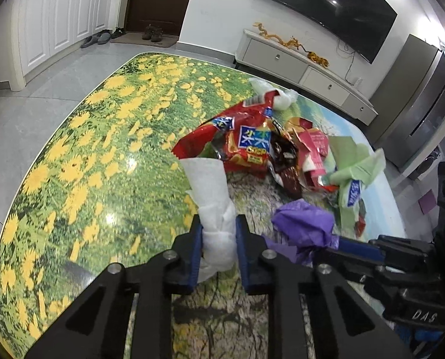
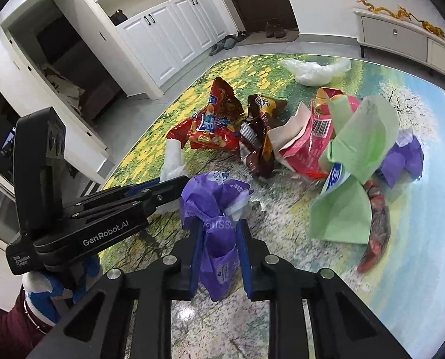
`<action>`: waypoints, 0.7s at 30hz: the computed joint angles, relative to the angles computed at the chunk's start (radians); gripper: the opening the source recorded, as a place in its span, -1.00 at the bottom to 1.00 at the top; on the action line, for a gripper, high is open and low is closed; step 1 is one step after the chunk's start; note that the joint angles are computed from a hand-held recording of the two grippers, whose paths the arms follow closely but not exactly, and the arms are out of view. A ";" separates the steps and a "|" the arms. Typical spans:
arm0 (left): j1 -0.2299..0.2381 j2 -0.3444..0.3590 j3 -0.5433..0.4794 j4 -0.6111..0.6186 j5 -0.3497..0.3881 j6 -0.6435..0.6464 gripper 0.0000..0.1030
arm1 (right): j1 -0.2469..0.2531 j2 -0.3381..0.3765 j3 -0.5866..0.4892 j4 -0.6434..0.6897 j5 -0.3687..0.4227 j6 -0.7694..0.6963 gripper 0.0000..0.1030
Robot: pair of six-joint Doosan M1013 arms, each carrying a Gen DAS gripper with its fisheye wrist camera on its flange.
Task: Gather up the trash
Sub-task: 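Grasp the white tissue with the left tool while the right tool grasps the purple bag, then carry both items over the trash bin and open both tools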
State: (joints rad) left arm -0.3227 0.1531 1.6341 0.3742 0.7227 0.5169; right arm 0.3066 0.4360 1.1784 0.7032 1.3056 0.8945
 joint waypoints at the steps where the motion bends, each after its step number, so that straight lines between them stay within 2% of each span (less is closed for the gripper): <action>1: -0.003 -0.005 0.005 0.003 0.001 -0.003 -0.62 | -0.002 -0.003 0.004 0.007 0.000 -0.003 -0.61; 12: -0.054 -0.078 0.050 0.093 0.021 -0.071 -0.62 | -0.054 -0.043 0.041 0.107 0.004 -0.041 -0.61; 21: -0.084 -0.085 0.011 0.132 0.037 -0.050 -0.62 | -0.126 -0.087 0.069 0.197 -0.053 -0.064 -0.61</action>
State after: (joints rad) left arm -0.4068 0.0684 1.6456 0.5063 0.7598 0.4665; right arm 0.1804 0.3493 1.2477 0.8998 1.2526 0.8304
